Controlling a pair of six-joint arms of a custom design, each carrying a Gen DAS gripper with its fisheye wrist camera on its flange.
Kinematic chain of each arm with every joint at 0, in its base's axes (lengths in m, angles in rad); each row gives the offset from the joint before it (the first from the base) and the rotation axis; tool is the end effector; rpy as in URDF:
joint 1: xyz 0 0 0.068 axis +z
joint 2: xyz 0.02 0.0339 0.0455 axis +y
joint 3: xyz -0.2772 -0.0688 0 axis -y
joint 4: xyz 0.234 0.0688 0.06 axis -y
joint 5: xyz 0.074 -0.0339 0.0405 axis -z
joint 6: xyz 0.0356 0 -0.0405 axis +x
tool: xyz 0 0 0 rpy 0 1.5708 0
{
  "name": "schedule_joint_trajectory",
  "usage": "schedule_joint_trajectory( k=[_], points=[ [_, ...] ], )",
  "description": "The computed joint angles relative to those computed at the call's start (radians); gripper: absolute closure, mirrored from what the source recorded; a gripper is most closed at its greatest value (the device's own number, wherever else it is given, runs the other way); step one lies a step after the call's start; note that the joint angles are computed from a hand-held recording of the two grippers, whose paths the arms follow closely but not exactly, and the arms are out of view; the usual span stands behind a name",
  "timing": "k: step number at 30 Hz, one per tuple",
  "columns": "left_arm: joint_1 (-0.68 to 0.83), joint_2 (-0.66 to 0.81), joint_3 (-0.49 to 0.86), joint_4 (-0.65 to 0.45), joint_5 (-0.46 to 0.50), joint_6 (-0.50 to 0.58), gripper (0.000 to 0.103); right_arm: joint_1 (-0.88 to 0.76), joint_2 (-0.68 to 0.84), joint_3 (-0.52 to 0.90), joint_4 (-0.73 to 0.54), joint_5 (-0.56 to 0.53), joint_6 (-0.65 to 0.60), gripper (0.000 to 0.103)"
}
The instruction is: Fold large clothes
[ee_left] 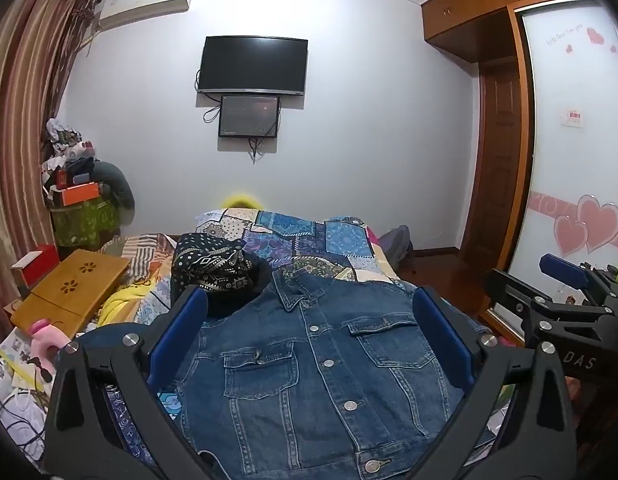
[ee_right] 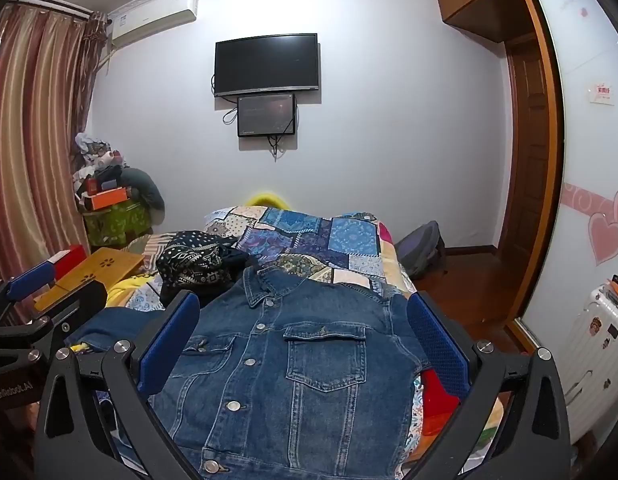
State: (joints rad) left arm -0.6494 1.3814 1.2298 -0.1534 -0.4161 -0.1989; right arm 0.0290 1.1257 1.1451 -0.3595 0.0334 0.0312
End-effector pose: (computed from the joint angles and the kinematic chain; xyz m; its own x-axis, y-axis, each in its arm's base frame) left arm 0.2555 -0.1759 0.3777 -0.2831 -0.0120 -0.9590 0.1939 0.9785 -0.0695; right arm 0.2367 0.0057 0.3917 -0.3332 0.0215 -0.9426 0.0129 0.9997 0.0183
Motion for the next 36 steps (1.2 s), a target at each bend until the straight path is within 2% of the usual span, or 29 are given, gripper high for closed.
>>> schedule_joint_trajectory(
  k=[36],
  points=[
    [0.043,0.030,0.024,-0.034,0.038,-0.058,0.000,0.023,0.023,0.013,-0.013,0.017,-0.015,0.000]
  ],
)
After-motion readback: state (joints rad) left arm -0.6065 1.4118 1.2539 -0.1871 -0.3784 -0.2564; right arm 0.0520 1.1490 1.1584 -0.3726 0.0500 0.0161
